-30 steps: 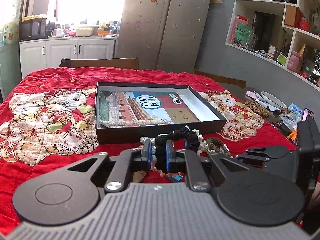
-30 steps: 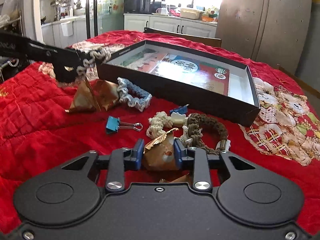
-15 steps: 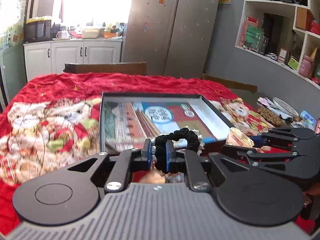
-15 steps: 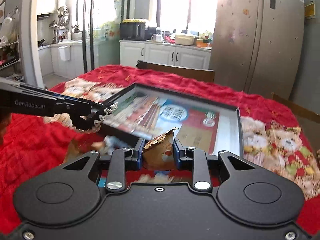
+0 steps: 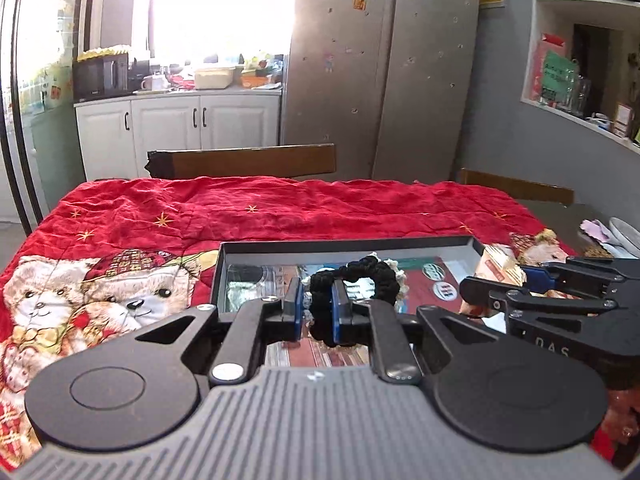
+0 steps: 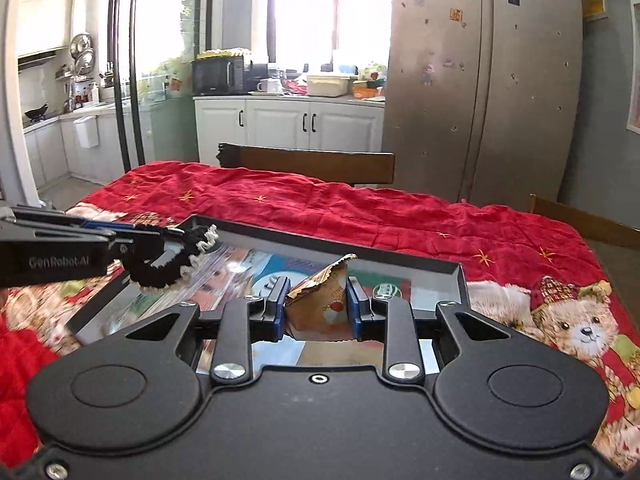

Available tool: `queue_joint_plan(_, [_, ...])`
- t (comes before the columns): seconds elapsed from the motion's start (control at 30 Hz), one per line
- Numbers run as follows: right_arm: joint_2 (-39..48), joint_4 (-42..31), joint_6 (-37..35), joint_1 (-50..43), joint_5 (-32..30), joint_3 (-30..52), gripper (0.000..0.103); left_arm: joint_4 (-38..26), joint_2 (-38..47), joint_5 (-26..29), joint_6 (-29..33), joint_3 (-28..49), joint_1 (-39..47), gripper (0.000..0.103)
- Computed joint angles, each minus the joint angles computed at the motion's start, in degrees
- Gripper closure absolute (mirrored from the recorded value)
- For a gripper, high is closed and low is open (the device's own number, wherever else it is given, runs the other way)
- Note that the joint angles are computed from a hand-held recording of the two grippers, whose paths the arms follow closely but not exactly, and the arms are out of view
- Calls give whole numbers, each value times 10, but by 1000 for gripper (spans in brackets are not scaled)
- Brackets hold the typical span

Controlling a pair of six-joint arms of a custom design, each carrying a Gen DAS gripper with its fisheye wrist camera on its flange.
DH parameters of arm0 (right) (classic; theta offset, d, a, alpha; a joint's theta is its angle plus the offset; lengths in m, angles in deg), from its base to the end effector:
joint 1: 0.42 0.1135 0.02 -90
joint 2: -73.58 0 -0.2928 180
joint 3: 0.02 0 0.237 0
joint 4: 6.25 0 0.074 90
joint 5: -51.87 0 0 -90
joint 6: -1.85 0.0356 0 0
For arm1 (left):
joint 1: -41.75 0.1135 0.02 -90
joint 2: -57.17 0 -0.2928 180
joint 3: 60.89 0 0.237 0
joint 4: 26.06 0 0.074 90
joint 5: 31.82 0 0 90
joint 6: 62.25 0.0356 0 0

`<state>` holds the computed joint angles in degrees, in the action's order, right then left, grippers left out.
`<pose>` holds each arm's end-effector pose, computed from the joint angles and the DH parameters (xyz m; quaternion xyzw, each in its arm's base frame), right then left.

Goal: Organize objects
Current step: 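Lift and carry both held items over the black display box, then lower the scrunchie into the box and open the left tool while the right releases its packet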

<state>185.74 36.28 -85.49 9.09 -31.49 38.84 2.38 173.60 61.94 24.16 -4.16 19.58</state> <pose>0.2892 0.0443 0.1017 -0.0233 0.8681 0.0022 0.4959 0.3358 -0.1393 0.1142 0.1565 0.8570 -0.1371 0.4715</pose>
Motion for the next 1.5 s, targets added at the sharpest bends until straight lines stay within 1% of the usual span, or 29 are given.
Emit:
queue_joint_plan(0.07, [20, -17, 4, -6, -7, 32, 75, -15, 16, 3, -8, 27, 2, 86])
queue_joint_plan(0.2, [65, -30, 14, -17, -16, 82, 75, -33, 52, -4, -17, 74, 4, 86])
queue_joint_plan(0.43, [122, -31, 17, -19, -15, 128, 75, -44, 88, 3, -7, 106, 15, 86])
queue_joint_plan(0.57, [137, -42, 21, -19, -17, 143, 75, -52, 104, -5, 3, 119, 17, 85])
queue_joint_plan(0.77, [169, -82, 15, -16, -8, 181, 75, -80, 126, -20, 21, 144, 12, 85])
queue_joint_plan(0.87, [169, -82, 11, -13, -6, 181, 75, -84, 132, -31, 28, 148, 8, 85])
queue_joint_plan(1.13, [165, -117, 5, -15, -10, 194, 75, -98, 142, -38, 38, 158, 1, 83])
queue_joint_plan(1.23, [164, -122, 1, -16, -11, 196, 74, -99, 143, -40, 39, 159, 0, 78])
queue_joint_plan(1.33, [163, -127, 3, -16, -10, 197, 73, -101, 145, -42, 38, 161, -1, 65])
queue_joint_plan(1.37, [163, -125, 3, -17, -13, 197, 70, -100, 145, -43, 37, 160, -1, 61])
queue_joint_plan(1.5, [165, -123, 13, -20, -16, 197, 62, -98, 146, -46, 34, 160, -2, 59])
